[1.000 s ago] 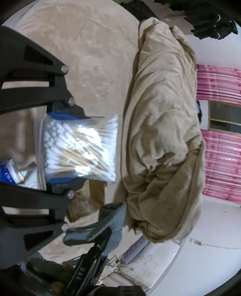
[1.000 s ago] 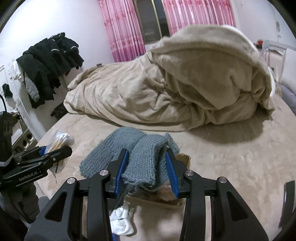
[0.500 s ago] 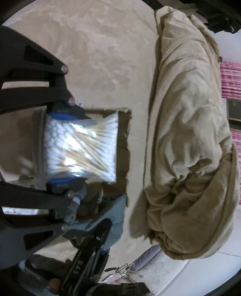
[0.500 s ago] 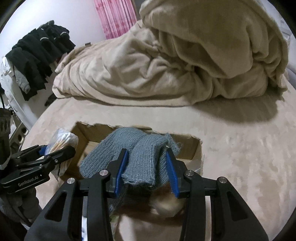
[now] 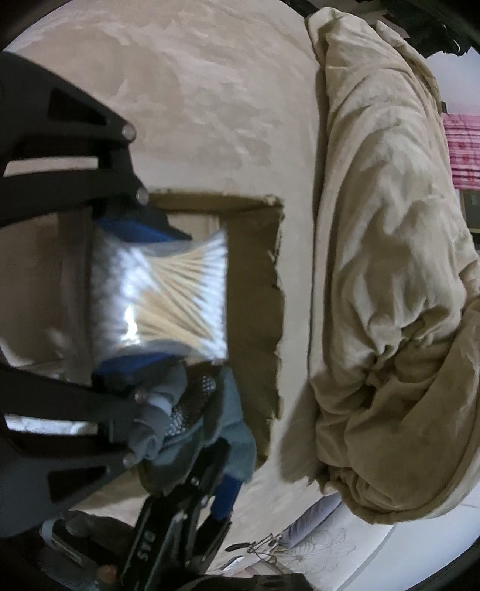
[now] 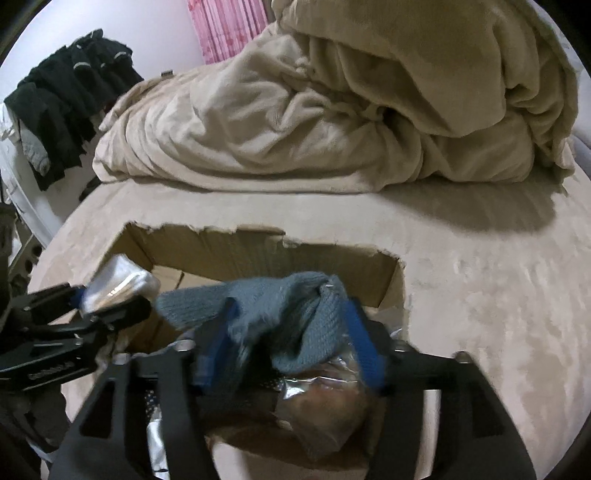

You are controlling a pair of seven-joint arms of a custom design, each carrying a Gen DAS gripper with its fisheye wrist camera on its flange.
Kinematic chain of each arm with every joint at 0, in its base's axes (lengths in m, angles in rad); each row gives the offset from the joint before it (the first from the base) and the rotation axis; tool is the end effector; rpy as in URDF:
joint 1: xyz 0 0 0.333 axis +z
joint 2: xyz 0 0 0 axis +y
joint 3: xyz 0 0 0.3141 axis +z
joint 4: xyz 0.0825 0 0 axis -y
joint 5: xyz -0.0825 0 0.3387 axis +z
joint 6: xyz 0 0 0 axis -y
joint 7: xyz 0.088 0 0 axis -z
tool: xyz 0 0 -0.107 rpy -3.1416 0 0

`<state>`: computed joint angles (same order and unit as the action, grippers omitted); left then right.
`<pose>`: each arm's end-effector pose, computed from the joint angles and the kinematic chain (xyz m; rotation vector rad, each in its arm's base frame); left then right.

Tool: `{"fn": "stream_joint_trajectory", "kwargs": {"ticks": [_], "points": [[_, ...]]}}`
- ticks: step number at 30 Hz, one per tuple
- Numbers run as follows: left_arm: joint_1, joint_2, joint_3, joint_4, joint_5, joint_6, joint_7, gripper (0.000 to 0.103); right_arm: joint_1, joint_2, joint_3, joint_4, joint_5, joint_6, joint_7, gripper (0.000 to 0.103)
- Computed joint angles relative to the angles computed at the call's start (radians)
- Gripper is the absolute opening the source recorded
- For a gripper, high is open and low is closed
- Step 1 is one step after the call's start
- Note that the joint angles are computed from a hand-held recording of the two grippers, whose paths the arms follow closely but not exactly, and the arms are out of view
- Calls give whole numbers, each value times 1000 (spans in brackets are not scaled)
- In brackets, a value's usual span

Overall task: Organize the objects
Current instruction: 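Place the cotton swab bag and grey gloves into the box, releasing both grippers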

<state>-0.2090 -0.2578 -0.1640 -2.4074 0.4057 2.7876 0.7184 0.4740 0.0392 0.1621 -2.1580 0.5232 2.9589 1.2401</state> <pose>0.4215 -0.1892 0.5025 -1.9885 1.7373 -0.7635 0.4627 0.2987 0.4880 -2.0251 1.2208 -0.2520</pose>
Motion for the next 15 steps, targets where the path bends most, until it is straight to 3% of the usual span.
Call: {"fn": "stream_joint_trajectory", "kwargs": {"ticks": [5,15], "points": [[17,-63,-16,-17,43,-8,-45,73,-4,-47,0,-25,-1,7,17,80],[-4,-259,-8,-70,60,-73,-83,78,-19,-201,30,-103,-43,11,67,80]]}}
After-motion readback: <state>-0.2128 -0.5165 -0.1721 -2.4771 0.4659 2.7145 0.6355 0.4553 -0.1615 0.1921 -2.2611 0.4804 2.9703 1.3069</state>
